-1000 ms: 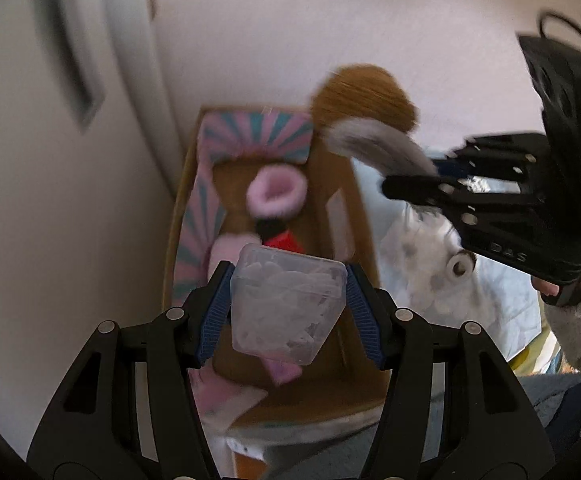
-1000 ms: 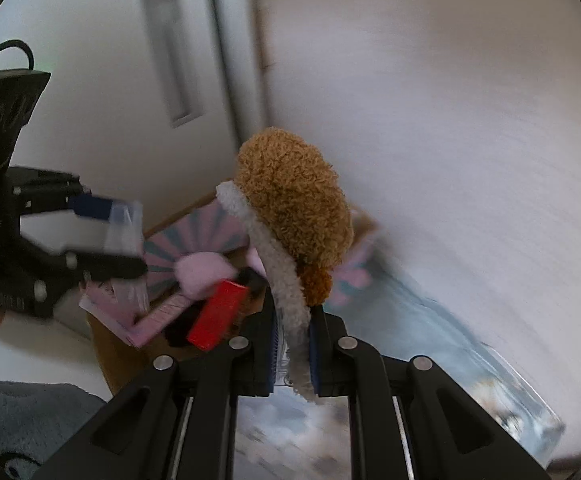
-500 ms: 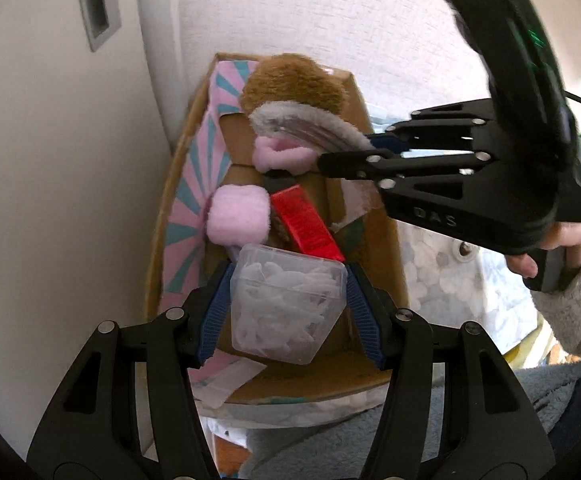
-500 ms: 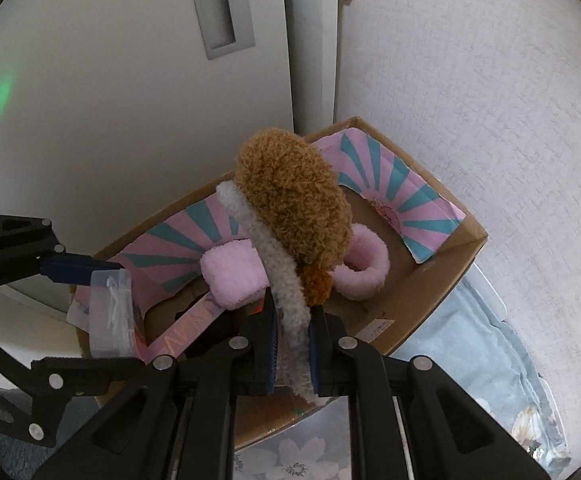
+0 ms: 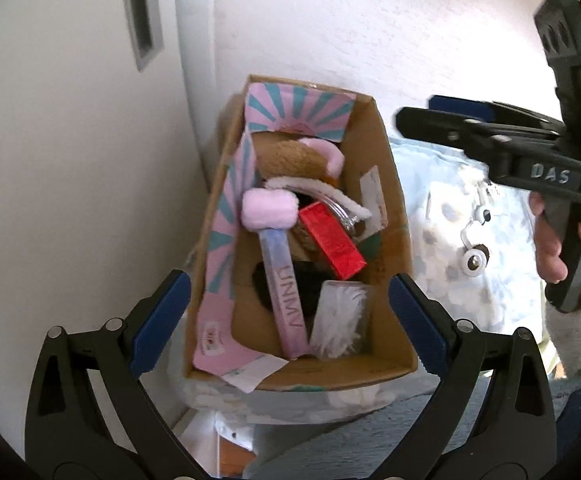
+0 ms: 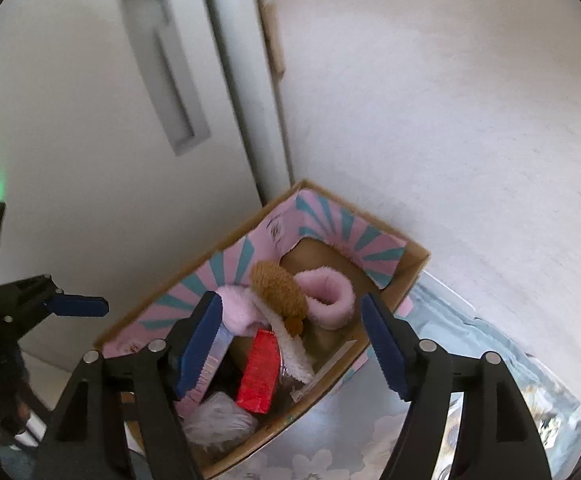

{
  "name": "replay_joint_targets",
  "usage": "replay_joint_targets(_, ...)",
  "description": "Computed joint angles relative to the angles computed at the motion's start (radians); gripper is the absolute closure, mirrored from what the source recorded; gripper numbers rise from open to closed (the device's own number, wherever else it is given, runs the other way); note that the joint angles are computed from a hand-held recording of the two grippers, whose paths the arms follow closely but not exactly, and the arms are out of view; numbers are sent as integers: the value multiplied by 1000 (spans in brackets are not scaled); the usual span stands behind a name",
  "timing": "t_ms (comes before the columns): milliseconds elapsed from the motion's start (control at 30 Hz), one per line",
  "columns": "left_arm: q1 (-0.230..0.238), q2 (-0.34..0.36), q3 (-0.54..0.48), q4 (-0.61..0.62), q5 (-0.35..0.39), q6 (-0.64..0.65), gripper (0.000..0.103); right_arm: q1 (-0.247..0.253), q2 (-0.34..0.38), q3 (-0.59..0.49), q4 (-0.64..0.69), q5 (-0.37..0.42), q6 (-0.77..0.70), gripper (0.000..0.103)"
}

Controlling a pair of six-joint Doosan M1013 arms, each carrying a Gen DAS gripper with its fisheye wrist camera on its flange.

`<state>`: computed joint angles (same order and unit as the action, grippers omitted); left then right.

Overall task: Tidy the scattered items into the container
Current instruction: 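Carry the clear bag and brown plush into the cardboard box and release both, then move both open tools back over the cloth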

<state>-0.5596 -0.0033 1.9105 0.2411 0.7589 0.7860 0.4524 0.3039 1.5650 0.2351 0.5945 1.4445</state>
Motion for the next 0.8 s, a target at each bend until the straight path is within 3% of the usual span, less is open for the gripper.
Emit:
replay_joint_targets(367,-19,-28,8,38,-25,-36,4,-25,-75,87,105,-71,28,34)
replay_joint_targets(567,-41,-29,-10,56,-27,-14,4,-14,-123,116,42,-78,91,34)
replay_joint_targets(800,-65,-1,-58,62,-35,57,4,-29,-181,183,-66,-158,231,34)
